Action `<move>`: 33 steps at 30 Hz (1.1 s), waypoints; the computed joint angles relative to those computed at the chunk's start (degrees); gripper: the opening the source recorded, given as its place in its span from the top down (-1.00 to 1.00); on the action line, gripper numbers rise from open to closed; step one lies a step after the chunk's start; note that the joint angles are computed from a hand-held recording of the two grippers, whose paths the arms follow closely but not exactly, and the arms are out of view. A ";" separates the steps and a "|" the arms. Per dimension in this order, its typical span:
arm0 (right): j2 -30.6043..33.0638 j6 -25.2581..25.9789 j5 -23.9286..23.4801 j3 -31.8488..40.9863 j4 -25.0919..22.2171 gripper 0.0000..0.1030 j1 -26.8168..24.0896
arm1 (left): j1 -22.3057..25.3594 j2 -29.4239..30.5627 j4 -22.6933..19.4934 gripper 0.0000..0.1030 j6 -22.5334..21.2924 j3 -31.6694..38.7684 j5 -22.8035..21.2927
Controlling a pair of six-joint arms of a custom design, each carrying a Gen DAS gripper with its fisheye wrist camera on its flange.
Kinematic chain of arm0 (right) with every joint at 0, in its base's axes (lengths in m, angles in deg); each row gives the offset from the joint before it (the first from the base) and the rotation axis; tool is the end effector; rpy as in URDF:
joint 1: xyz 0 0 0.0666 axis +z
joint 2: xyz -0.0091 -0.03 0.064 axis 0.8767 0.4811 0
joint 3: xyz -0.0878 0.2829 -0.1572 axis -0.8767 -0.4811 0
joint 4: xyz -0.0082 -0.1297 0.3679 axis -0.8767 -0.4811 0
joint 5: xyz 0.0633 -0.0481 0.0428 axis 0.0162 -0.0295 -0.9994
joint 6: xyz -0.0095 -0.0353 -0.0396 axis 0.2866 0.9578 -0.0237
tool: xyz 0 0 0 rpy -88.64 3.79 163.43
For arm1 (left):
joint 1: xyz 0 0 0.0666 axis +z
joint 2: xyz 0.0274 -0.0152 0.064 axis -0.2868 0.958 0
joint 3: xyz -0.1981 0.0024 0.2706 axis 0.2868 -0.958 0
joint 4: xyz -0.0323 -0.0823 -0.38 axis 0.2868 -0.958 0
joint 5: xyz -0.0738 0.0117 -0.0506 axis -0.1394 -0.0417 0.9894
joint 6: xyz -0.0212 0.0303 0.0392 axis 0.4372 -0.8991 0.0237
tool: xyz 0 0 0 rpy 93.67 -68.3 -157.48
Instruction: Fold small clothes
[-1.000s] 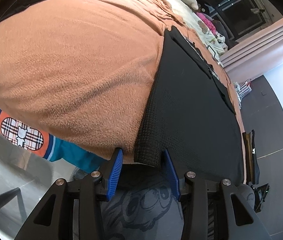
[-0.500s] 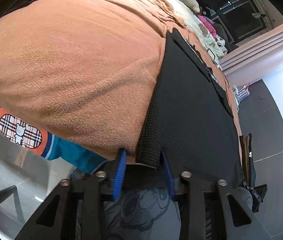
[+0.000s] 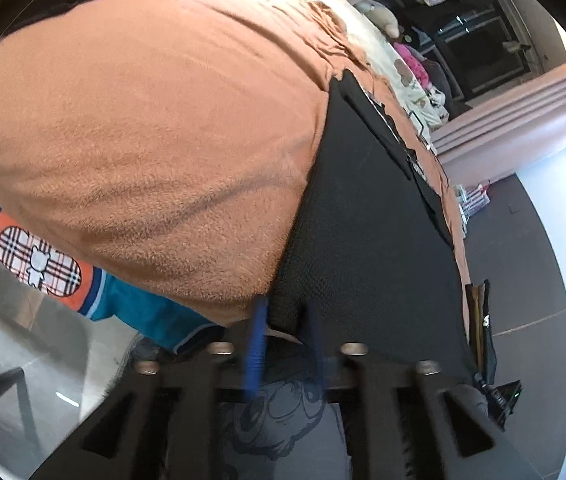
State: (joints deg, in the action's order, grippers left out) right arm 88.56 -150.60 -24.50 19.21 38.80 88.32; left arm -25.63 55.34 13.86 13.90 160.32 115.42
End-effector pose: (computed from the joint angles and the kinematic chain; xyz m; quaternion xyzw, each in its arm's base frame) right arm 0.3039 0.1406 0.3923 0.3490 0.7759 0.2450 0.4650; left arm 0.5700 -0.1110 0.4032 -0.0500 0.9081 -0.3639 0.2011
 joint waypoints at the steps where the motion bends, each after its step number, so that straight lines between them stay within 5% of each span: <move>1: 0.08 -0.16 0.21 0.08 -0.09 0.62 0.10 | 0.05 -0.27 0.98 0.09 0.96 -0.52 -0.09; 4: 0.38 -0.70 2.66 1.30 -0.76 -0.67 1.05 | 0.30 -0.50 1.55 -0.01 1.23 -1.01 0.52; 13: 1.97 -1.36 -0.51 0.32 2.42 -0.66 -0.38 | -0.19 2.23 -1.49 -0.01 0.23 2.85 -0.45; 15: 1.71 -0.30 -1.40 0.07 3.72 -0.49 -0.56 | -0.15 2.42 -2.17 -0.01 -0.68 3.29 -0.17; 17: 1.35 0.28 -3.78 -0.70 5.55 -0.05 -1.30 | 0.09 2.32 -2.13 -0.01 -1.02 3.14 0.70; 23: 2.87 0.69 -4.44 1.02 4.27 -0.05 -2.09 | 0.23 2.27 -0.77 0.00 -1.12 3.38 2.22; 33: 4.81 0.02 -5.17 0.74 7.50 -0.05 -2.60 | -0.36 7.23 -4.94 0.12 -2.11 10.76 3.18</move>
